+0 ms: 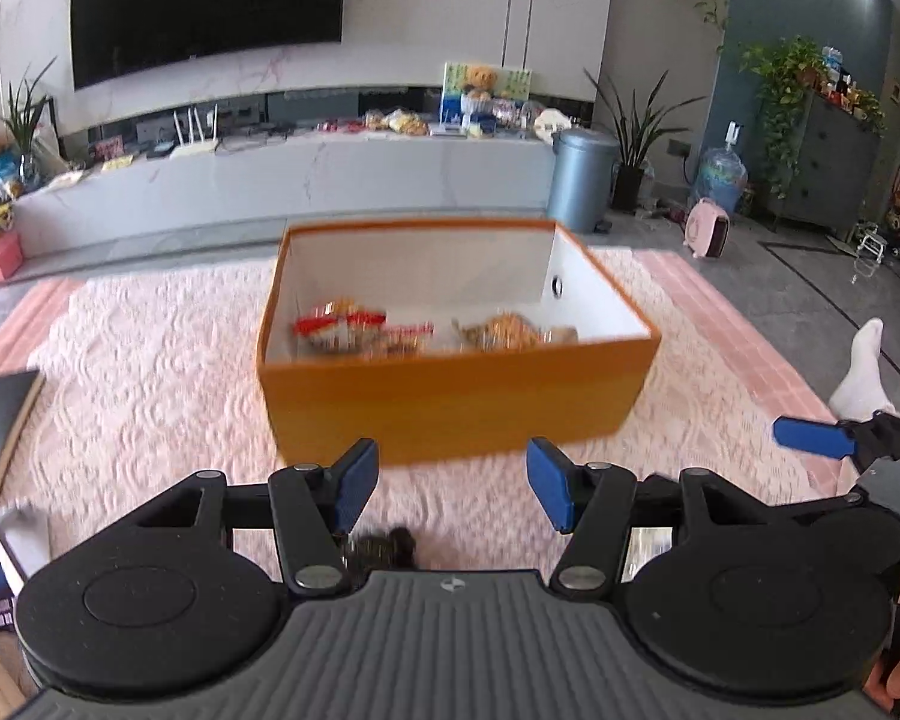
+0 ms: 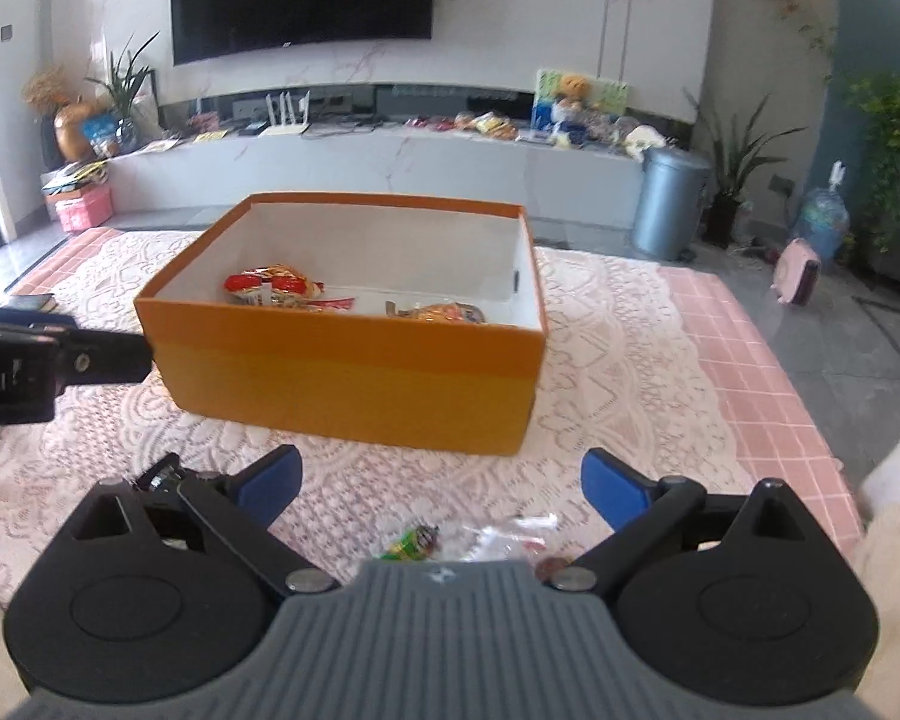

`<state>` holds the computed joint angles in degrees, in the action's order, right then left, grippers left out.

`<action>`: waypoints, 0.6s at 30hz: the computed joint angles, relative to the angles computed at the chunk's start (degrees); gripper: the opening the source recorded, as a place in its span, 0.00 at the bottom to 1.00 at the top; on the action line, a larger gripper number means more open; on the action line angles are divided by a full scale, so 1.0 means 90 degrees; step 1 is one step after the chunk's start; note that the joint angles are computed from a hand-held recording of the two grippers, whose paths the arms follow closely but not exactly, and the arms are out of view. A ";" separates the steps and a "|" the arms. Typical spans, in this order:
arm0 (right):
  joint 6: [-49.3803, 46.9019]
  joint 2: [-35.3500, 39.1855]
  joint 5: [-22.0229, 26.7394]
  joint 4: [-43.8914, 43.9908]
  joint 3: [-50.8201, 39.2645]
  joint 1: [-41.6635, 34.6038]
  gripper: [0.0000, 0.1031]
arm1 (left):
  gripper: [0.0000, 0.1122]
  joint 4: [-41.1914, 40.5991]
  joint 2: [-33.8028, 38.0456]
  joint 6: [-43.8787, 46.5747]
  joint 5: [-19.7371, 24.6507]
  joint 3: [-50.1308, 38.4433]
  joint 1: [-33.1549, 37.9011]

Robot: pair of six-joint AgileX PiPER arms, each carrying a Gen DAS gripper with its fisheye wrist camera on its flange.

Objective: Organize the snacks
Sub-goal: 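Move both tools back from the box to the remaining snacks, then grasp the dark green pack with the left tool while the right tool grasps the egg tray pack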

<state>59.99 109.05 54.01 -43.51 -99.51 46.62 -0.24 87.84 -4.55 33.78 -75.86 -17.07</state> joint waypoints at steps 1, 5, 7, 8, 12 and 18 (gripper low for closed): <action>0.0189 -0.0033 0.0012 -0.0179 0.0166 0.0081 0.94 | 0.60 -0.0035 -0.0034 -0.0002 0.0019 0.0089 0.0020; 0.0633 -0.0090 0.0035 -0.0350 0.0596 0.0284 0.94 | 0.60 -0.0354 -0.0208 0.0178 0.0066 0.0531 0.0107; 0.0787 -0.0110 0.0000 -0.0385 0.0792 0.0351 0.94 | 0.60 -0.0552 -0.0328 0.0453 0.0081 0.0765 0.0183; 0.0856 -0.0121 0.0011 -0.0426 0.0893 0.0393 0.94 | 0.60 -0.0649 -0.0372 0.0573 0.0082 0.0867 0.0213; 0.1198 -0.0173 0.0042 -0.0525 0.1299 0.0544 0.94 | 0.60 -0.0868 -0.0538 0.0724 0.0099 0.1297 0.0374; 0.1276 -0.0143 0.0016 -0.0309 0.1572 0.0523 0.94 | 0.60 -0.0106 -0.0727 0.0032 -0.0247 0.1795 0.0425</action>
<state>71.48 107.76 54.15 -46.29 -85.37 51.33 -1.19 81.30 -4.27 31.57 -59.71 -13.25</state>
